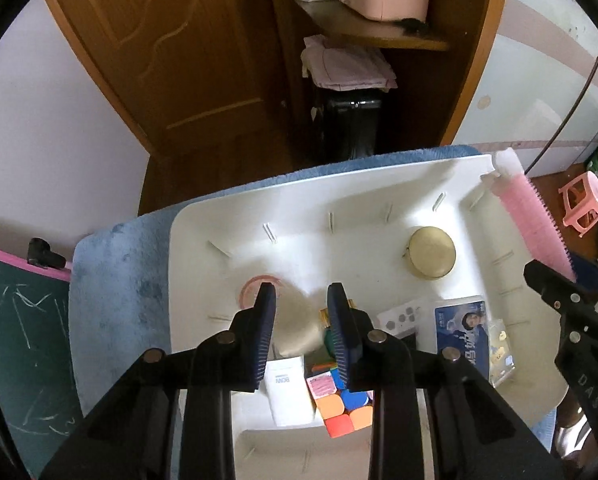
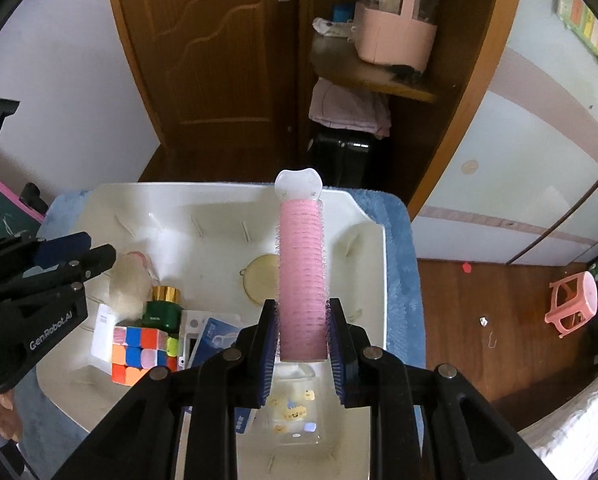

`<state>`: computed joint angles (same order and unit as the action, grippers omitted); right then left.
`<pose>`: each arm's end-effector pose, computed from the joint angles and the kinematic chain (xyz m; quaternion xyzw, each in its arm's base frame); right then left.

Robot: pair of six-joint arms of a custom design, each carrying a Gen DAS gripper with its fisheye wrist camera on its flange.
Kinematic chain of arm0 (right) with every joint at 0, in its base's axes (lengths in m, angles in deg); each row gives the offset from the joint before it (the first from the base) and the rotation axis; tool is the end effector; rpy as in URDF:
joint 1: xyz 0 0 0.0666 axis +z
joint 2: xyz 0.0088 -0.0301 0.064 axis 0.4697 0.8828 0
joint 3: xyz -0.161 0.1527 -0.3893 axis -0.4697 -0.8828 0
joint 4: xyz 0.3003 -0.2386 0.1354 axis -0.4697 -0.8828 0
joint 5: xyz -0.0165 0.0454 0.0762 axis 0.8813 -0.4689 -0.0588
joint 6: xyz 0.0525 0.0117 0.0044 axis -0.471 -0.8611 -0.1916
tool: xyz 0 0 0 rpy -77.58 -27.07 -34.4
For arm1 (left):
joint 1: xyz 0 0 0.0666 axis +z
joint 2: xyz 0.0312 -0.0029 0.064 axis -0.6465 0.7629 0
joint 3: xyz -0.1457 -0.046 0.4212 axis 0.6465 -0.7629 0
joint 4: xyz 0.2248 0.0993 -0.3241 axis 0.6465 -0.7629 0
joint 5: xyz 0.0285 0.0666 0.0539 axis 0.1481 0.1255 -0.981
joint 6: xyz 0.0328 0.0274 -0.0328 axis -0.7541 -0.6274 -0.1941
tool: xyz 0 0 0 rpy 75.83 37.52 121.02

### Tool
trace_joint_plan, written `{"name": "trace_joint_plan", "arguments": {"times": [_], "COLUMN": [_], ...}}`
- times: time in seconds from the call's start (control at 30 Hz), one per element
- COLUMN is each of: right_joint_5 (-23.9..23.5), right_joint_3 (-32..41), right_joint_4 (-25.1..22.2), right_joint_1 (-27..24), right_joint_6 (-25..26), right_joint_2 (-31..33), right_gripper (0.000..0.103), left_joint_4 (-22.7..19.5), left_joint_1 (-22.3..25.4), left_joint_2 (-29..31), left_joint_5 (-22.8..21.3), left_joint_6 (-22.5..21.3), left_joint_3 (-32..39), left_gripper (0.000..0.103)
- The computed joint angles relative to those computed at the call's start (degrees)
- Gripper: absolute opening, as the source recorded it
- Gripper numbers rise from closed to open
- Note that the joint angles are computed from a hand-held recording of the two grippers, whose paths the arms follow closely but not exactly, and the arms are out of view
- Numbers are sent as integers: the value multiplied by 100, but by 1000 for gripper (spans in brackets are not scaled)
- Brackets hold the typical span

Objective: Organize rigid objects
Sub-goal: 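Carry the beige block and pink roller into the tray and open both tools, then move both tools back toward the last items beside the tray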

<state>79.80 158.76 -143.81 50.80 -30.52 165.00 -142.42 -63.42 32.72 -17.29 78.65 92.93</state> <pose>0.5224 0.2184 0.5575 -0.1950 0.9535 0.0372 0.2270 0.5229 -0.2128 0.5024 -0.0580 0.9743 0.0610 0.2088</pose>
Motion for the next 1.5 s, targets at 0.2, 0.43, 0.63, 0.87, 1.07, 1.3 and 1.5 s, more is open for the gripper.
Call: {"name": "trace_joint_plan", "arguments": {"times": [0.2, 0.43, 0.63, 0.87, 1.07, 1.3, 1.5], "right_joint_5": [6, 48, 64, 133, 240, 344, 398], "right_joint_3": [-59, -122, -208, -459, -668, -849, -948], "right_joint_4": [62, 109, 45, 12, -47, -128, -215], "right_joint_1": [15, 63, 118, 239, 408, 579, 720], "right_joint_6": [69, 8, -86, -326, -552, -765, -975], "right_joint_2": [-47, -229, -414, -816, -1194, -1539, -1788], "right_gripper": [49, 54, 54, 54, 54, 54, 54], "left_joint_4": [27, -4, -6, 6, 56, 85, 117], "left_joint_1": [-11, 23, -65, -254, -433, -610, -799], "left_joint_2": [-89, -234, -478, -844, -1210, -1615, -1912], "left_joint_5": [119, 422, 337, 204, 131, 225, 174], "left_joint_6": [186, 381, 334, 214, 107, 186, 198], "left_joint_3": [-80, -163, -282, -462, -686, -965, -1138], "left_gripper": [75, 75, 75, 75, 75, 75, 75]}}
